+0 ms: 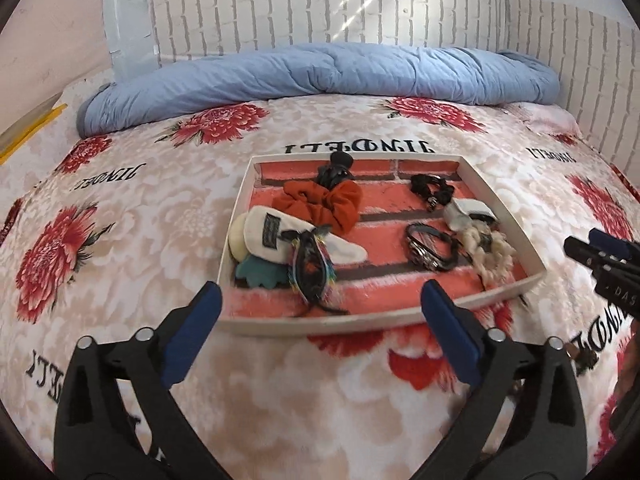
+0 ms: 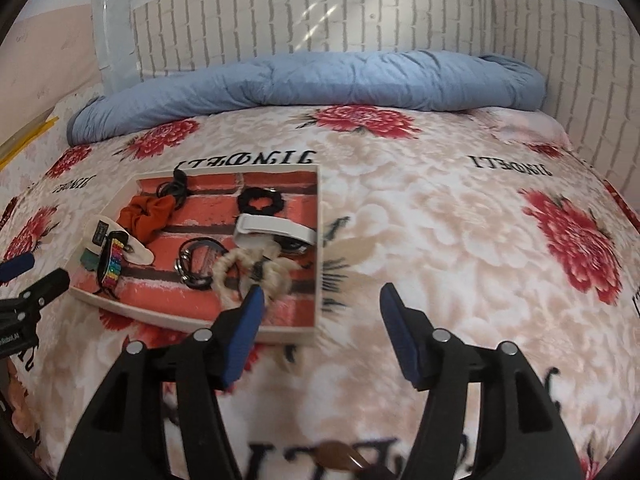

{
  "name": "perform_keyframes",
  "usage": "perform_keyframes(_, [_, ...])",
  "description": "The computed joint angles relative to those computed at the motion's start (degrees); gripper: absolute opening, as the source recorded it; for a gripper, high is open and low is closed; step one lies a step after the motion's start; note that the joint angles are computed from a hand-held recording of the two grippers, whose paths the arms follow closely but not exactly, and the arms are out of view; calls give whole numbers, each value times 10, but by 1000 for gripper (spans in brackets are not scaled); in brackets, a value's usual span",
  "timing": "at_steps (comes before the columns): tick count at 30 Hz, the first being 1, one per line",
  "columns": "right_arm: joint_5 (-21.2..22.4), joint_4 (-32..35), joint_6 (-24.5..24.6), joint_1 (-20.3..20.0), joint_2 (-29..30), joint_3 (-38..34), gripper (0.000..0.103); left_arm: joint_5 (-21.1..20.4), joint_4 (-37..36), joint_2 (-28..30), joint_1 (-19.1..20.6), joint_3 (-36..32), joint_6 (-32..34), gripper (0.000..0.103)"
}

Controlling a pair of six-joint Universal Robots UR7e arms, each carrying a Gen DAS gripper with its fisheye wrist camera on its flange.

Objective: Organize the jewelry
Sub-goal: 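Move left gripper to the dark wooden bead bracelet while right gripper approaches the black braided bracelet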

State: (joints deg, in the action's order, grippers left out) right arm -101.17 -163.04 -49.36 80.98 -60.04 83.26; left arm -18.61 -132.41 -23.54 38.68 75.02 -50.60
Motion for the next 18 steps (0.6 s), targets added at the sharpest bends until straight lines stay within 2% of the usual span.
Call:
perform_keyframes(2, [0, -1, -3, -8, -16, 9, 61, 1, 46, 1, -8, -5, -32, 98])
perform_keyframes(5, [4, 6, -5, -19, -32, 12, 61, -5, 70, 3, -19, -3, -58, 98])
perform_keyframes(12, [7, 24, -2, -52, -61, 20, 61, -37, 82, 14, -32, 4, -104, 98])
perform_keyframes(18, [18, 30, -11, -80, -80, 43, 62, -66, 67, 28, -36, 7, -113, 98])
